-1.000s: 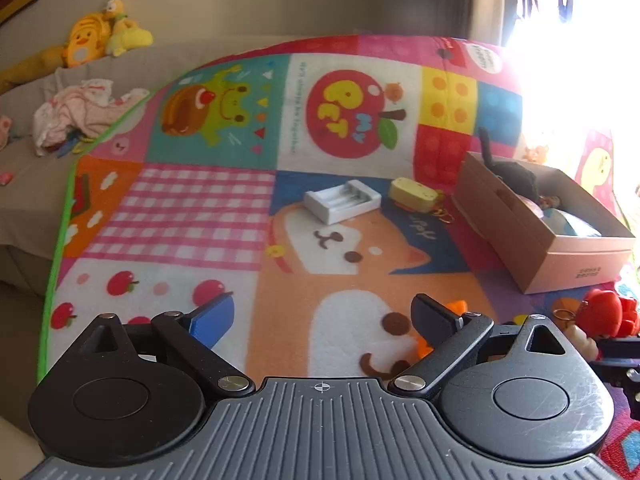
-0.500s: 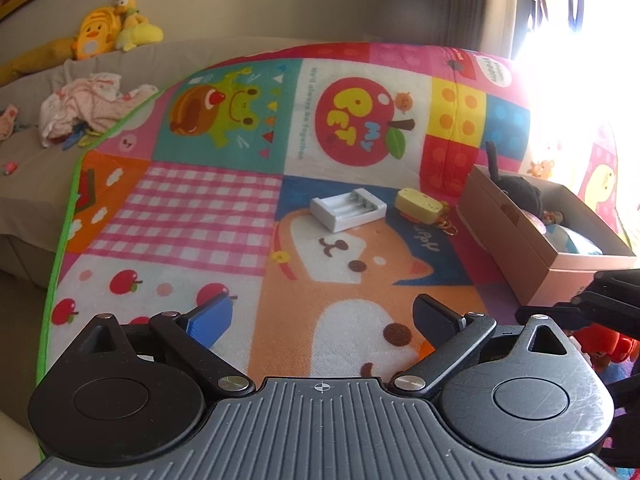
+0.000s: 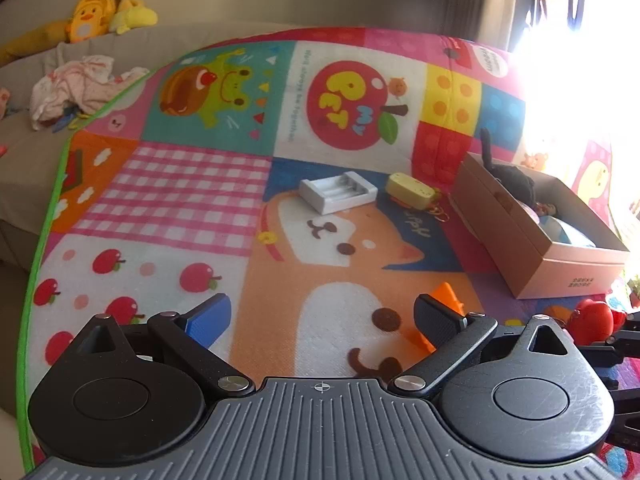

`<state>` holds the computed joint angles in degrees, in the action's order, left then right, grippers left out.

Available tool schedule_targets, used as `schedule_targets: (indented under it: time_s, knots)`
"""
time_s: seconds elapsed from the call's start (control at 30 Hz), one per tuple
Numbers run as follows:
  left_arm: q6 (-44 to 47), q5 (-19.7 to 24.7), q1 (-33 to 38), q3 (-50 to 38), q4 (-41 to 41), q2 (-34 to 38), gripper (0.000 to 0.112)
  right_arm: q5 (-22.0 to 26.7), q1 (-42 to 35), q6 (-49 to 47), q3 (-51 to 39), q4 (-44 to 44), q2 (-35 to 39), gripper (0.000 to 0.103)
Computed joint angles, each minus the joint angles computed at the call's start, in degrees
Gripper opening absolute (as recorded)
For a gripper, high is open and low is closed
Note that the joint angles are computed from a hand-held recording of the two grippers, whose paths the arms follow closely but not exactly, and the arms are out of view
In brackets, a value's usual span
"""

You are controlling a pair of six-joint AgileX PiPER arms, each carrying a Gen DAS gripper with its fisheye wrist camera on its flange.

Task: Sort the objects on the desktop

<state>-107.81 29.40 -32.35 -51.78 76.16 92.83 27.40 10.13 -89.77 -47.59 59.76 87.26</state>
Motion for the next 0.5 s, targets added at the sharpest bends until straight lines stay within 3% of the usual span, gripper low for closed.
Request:
schedule_targets:
  time_s: [0.07, 0.13, 0.3, 0.37, 0.5]
  knots:
    - [1.03, 0.11, -1.12, -0.94, -0.49, 0.75, 0.101, 7.90, -4.40, -0.54, 0.45, 0.59, -1.05, 0.018]
    - [2.11, 0.31, -2.25, -1.73, -0.84, 1.10, 0.101, 10.77, -6.96, -4.50, 2.58, 3.12, -2.81, 0.019]
    - [2.24, -1.81, -4.96, -1.84, 2.39, 0.84, 0.101, 5.10, -8.48, -8.41, 6.01, 7.44, -5.23, 0.039]
    - [4.50, -3.89, -6.23, -2.23, 2.81, 1.46, 0.101, 2.60, -8.95, -6.34, 5.56, 7.32, -4.35, 0.041]
    - [13.10, -5.63, -9.98, -4.10, 0.61, 4.26, 0.102, 2.34, -10.74, -3.98, 4.89, 7.09, -2.88, 0.041]
